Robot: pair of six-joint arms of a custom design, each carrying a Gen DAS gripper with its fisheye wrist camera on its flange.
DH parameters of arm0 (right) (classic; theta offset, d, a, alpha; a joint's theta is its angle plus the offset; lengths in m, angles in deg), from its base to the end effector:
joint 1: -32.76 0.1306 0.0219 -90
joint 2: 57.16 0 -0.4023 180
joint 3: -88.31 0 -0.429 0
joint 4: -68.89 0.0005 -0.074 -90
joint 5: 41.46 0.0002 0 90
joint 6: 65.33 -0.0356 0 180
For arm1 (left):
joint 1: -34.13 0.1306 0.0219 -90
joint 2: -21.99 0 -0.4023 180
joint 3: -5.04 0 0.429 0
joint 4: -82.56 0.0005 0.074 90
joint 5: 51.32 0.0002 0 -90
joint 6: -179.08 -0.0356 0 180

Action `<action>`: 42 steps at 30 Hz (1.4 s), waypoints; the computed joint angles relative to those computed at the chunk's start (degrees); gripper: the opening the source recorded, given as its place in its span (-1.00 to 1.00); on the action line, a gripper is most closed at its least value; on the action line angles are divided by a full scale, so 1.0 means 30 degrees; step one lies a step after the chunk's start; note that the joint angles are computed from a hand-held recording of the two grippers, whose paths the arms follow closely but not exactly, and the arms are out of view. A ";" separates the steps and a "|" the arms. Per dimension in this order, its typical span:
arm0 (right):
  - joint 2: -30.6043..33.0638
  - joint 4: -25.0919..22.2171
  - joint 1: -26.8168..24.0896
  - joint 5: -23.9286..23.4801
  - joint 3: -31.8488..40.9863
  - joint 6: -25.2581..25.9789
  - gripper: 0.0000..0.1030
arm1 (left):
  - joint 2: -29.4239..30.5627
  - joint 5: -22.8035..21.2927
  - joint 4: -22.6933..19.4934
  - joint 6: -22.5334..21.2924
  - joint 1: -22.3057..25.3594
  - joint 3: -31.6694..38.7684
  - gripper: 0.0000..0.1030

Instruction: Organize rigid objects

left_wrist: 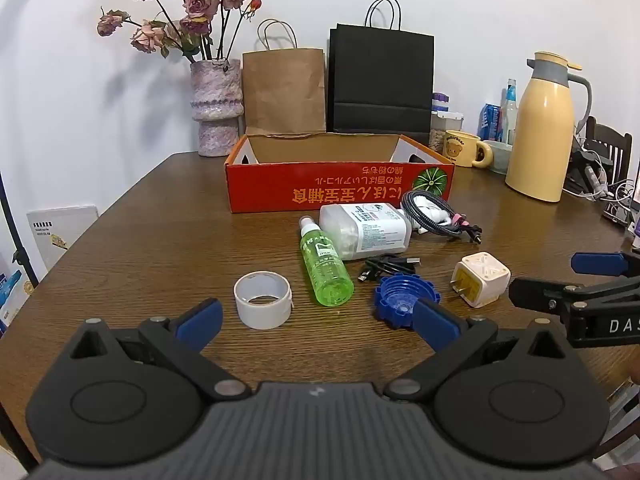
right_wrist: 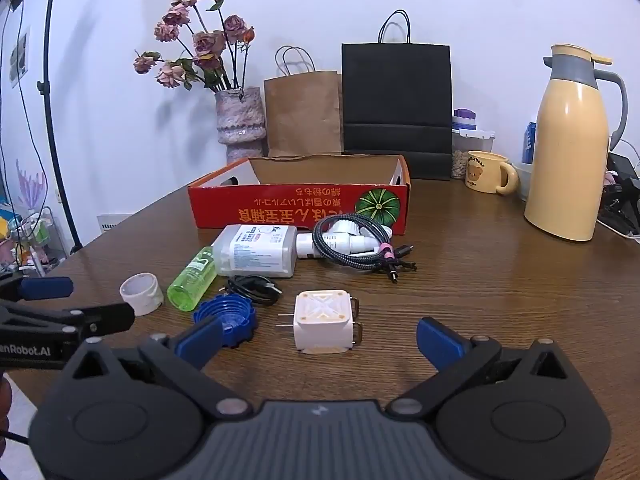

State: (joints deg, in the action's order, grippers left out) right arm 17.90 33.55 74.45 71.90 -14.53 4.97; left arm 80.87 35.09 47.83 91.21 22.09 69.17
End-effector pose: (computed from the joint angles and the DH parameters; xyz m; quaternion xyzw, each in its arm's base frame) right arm 0.3353 0.2791 0.4764 -0.0699 0.8641 0.0844 0.4912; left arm 0.3294 -0.0685 0.4602 0.0588 0.8615 -0.0353 0.5032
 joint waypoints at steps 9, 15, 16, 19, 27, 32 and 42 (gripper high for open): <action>-0.0103 0.0083 -0.0020 -0.0030 -0.0110 -0.0026 1.00 | 0.0009 0.0262 0.0072 0.0029 0.0112 0.0001 1.00; -0.0097 0.0063 -0.0005 -0.0031 -0.0102 -0.0043 1.00 | -0.0179 0.0146 0.0034 0.0004 0.0040 -0.0061 1.00; -0.0088 0.0044 0.0008 -0.0023 -0.0091 -0.0046 1.00 | -0.0127 0.0150 0.0095 -0.0001 0.0063 -0.0065 1.00; -0.0083 0.0059 0.0023 -0.0011 -0.0093 -0.0053 1.00 | -0.0116 0.0114 0.0095 -0.0031 0.0046 -0.0061 1.00; -0.0112 -0.0011 0.0035 0.0045 -0.0054 -0.0077 1.00 | -0.0119 0.0073 0.0064 0.0101 -0.0063 -0.0046 1.00; -0.0103 -0.0003 0.0033 0.0027 -0.0048 -0.0063 1.00 | -0.0131 0.0120 0.0085 0.0098 -0.0043 -0.0067 1.00; -0.0011 0.0003 0.0033 0.0014 0.0026 -0.0066 1.00 | -0.0128 0.0158 0.0007 0.0108 -0.0002 -0.0044 1.00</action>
